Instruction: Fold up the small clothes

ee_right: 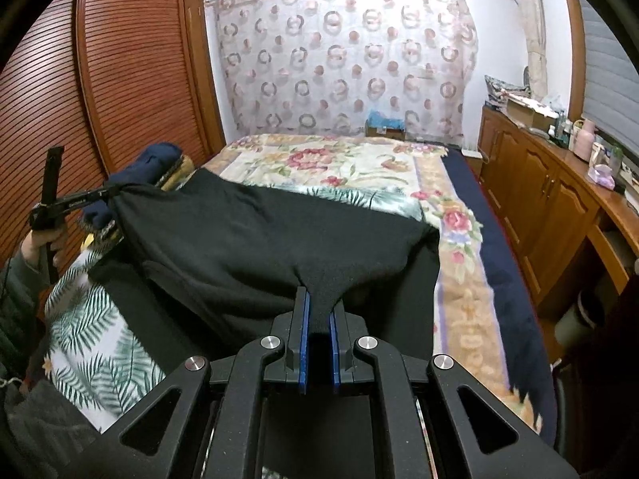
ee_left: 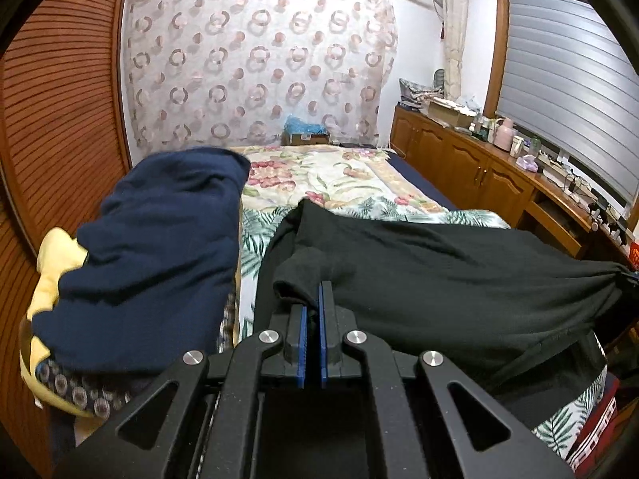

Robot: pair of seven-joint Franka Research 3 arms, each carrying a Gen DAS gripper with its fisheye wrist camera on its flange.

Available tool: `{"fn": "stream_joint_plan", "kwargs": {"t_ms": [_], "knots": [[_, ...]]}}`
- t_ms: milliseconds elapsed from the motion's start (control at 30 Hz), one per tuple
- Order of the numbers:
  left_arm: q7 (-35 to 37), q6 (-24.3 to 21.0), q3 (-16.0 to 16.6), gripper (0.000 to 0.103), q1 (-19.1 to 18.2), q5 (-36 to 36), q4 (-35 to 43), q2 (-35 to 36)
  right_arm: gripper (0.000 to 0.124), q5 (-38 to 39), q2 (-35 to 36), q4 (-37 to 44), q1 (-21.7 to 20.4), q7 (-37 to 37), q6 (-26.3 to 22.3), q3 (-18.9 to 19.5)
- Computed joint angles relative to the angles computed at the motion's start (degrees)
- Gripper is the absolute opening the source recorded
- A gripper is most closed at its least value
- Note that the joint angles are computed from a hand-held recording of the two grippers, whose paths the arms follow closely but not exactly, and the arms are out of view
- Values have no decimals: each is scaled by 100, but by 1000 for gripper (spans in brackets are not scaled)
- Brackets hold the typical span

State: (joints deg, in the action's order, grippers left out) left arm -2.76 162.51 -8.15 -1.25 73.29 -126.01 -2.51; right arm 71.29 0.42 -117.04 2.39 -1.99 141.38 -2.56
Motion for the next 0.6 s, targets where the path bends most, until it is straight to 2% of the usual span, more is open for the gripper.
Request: {"fn": "stream_joint_plan", "kwargs": {"t_ms": [267,367,600], "knots": [[124,-90,-64,5,-33,-288,-408,-159,8,-406,-74,-178,44,533,86,-24],[154,-31,-72,5,-14,-359,-529,-210,8,-816,46,-158,103,959,394,48],[340,-160,-152,7,-82,-570,-654,-217,8,-945,155,-98,128,1093,538,137]]}}
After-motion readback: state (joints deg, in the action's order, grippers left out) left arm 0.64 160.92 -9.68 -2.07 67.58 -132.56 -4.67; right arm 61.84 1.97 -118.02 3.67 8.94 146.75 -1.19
